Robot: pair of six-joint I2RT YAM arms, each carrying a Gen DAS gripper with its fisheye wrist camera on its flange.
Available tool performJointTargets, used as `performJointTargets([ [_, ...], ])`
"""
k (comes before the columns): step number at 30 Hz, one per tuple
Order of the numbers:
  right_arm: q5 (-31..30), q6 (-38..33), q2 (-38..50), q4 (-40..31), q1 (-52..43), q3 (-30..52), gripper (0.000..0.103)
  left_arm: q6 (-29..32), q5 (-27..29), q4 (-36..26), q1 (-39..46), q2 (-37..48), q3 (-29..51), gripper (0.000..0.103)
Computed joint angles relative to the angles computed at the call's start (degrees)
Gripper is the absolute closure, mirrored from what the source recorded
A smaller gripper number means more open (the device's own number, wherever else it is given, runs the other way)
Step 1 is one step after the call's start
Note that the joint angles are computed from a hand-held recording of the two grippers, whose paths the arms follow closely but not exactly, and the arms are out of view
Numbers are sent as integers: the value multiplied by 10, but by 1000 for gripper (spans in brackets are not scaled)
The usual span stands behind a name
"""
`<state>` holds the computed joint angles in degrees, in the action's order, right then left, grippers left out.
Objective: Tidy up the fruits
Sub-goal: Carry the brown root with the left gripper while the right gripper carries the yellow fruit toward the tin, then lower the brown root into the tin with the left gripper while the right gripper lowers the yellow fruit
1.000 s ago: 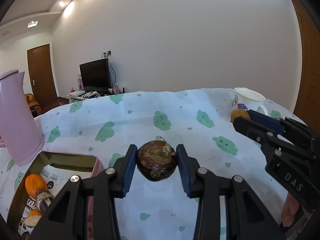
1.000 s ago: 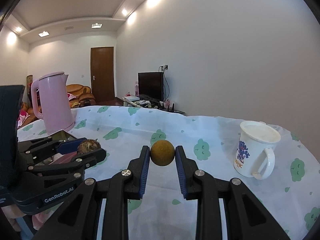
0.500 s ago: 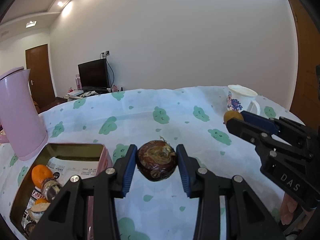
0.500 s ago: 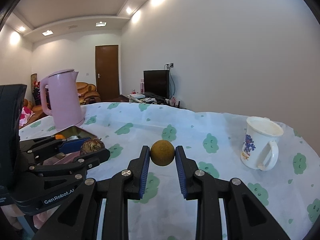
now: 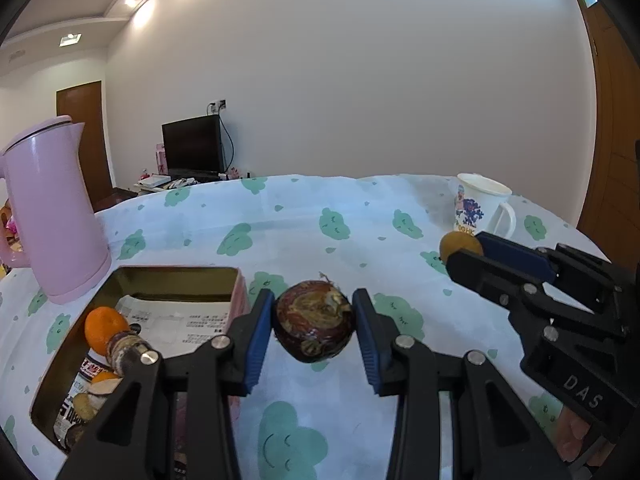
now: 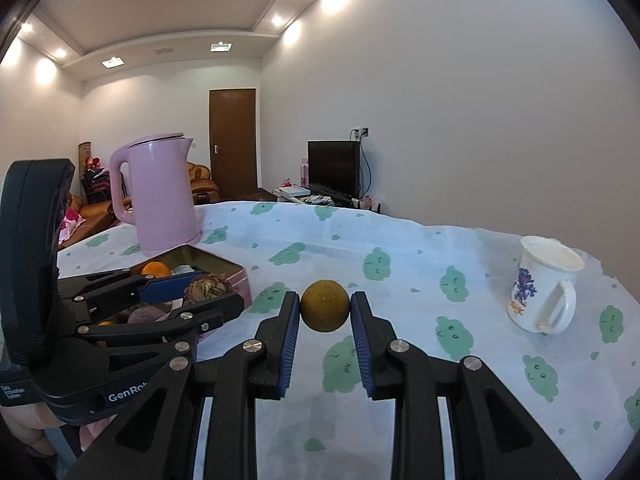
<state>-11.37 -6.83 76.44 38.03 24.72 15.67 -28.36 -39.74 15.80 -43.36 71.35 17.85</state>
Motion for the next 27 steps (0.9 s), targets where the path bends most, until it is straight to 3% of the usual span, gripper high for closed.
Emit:
performJointTargets([
  [10, 26, 19, -13, -10, 52, -2, 75, -12, -20, -64, -1, -101, -39, 61],
  [27, 79, 40, -27, -25, 158, 15, 75, -31, -43, -241, 9, -308, -69, 61],
])
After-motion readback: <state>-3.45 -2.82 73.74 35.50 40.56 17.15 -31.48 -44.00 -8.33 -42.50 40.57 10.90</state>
